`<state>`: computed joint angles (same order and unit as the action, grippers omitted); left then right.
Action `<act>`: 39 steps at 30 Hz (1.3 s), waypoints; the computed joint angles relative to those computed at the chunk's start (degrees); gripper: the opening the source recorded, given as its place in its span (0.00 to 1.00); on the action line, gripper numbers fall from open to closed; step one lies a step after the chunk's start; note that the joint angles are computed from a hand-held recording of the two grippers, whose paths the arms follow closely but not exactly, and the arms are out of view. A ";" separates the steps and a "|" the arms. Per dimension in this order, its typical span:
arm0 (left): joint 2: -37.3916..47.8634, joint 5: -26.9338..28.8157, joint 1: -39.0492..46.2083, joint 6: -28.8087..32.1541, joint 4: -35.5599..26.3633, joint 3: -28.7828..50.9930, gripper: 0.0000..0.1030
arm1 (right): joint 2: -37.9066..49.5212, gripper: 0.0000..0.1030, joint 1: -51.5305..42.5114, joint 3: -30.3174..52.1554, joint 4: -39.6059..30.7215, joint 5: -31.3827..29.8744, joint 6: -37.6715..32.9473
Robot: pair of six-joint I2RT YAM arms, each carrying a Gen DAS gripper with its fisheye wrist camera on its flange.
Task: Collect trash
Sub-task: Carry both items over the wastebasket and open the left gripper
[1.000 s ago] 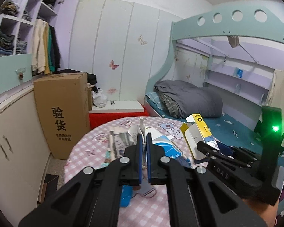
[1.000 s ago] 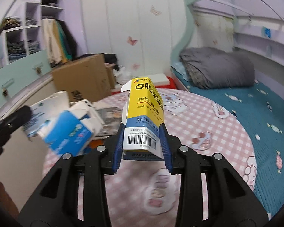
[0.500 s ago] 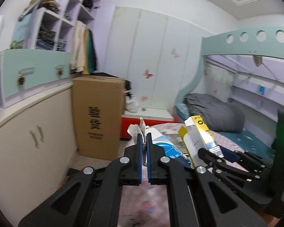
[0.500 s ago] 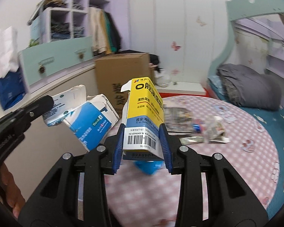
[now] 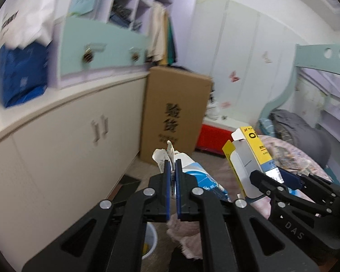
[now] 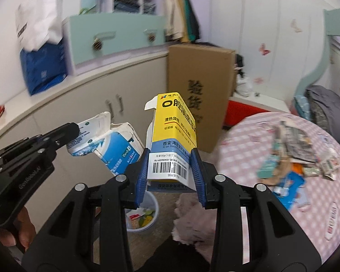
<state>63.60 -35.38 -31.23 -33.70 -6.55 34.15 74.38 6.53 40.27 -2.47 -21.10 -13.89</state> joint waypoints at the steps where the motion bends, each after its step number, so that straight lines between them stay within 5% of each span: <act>1: -0.49 1.54 2.16 0.25 0.63 -1.44 0.03 | 1.65 0.34 2.26 0.23 0.83 1.25 0.48; 8: 4.97 11.10 16.79 3.35 7.48 -6.81 0.04 | 14.28 0.34 12.94 3.37 6.46 8.62 2.50; 17: 23.61 20.32 29.61 7.26 17.39 -5.38 0.07 | 27.93 0.34 17.41 9.71 9.20 13.24 3.04; 20: 28.66 21.88 31.73 7.22 19.35 -3.81 0.25 | 30.98 0.34 17.84 11.55 9.17 13.80 3.09; 21: 29.60 21.89 32.09 7.14 19.57 -3.50 0.43 | 31.87 0.34 18.07 12.27 9.09 14.01 3.19; 22: 30.14 21.18 32.08 6.99 19.78 -3.38 0.50 | 32.55 0.34 18.15 12.71 8.97 14.00 3.17; 25: 30.21 19.27 31.64 7.34 20.59 -3.88 0.57 | 33.31 0.35 18.39 12.96 9.25 14.02 3.20; 39: 25.82 14.84 30.70 6.44 17.91 -5.76 0.67 | 31.73 0.35 19.48 11.88 9.07 13.44 3.37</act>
<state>89.43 -20.54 -0.53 -27.26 11.37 28.39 106.11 26.01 52.16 6.60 -7.66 -10.52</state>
